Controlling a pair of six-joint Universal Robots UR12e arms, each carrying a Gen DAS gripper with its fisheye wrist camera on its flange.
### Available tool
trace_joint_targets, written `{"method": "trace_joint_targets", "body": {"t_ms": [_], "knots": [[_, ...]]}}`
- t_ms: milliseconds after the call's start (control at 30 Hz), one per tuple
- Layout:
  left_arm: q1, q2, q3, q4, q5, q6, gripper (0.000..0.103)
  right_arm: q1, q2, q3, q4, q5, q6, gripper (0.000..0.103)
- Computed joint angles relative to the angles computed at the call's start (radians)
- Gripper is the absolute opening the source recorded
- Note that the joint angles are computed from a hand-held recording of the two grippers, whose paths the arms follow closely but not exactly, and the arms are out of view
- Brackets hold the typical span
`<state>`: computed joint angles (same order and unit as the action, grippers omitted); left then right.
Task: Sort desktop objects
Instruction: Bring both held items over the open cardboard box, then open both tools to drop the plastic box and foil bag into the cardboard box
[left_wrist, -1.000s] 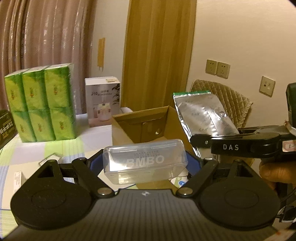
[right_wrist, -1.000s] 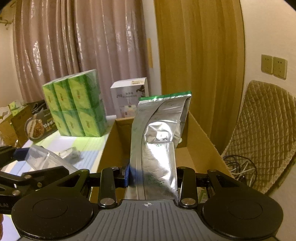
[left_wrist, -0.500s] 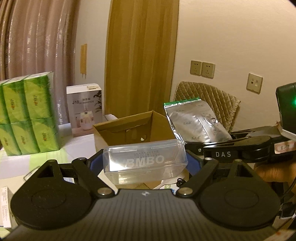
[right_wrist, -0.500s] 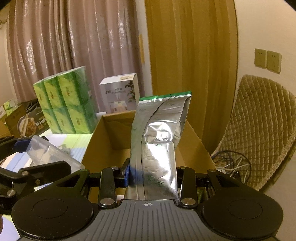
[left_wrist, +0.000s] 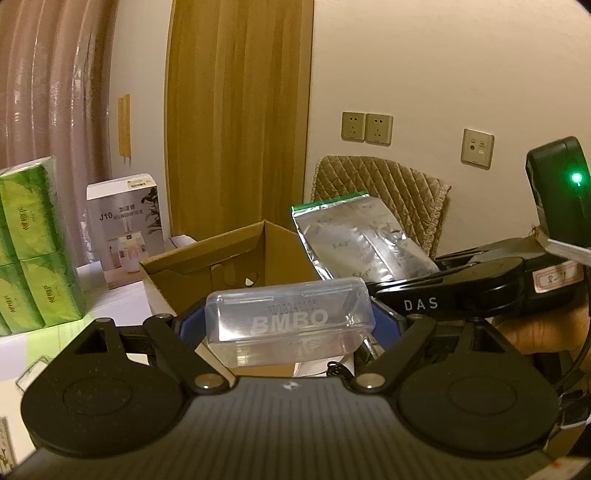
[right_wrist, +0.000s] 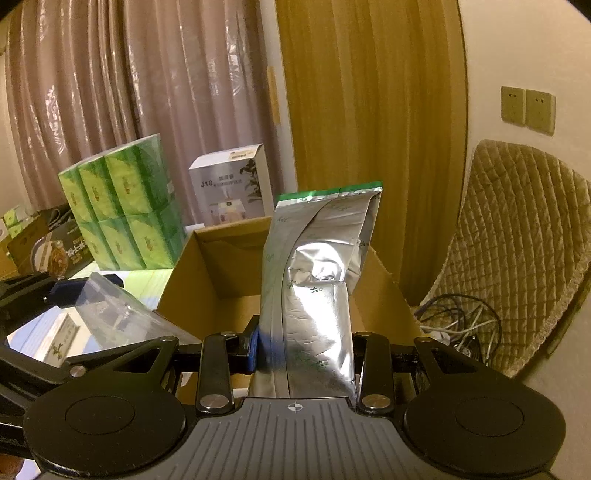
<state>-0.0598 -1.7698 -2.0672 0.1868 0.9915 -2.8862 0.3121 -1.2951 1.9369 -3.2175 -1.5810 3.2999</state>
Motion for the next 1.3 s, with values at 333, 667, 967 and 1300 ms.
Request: {"method": "trace_joint_targets", "body": {"t_ms": [333, 667, 967, 1300], "knots": [[-0.012, -0.010, 0.016, -0.068, -0.003, 0.049, 0.086, -0.003, -0.001, 0.003, 0.002, -0.003, 0.010, 0.034], [-0.009, -0.002, 0.010, -0.045, 0.034, 0.020, 0.086, -0.003, 0.000, 0.000, 0.005, 0.007, 0.009, 0.034], [-0.002, 0.005, 0.015, -0.058, 0.098, -0.042, 0.086, -0.002, 0.004, -0.004, 0.002, 0.031, -0.005, 0.034], [-0.005, 0.009, 0.016, -0.081, 0.160, -0.076, 0.086, 0.008, 0.020, -0.004, -0.085, 0.016, -0.016, 0.069]]}}
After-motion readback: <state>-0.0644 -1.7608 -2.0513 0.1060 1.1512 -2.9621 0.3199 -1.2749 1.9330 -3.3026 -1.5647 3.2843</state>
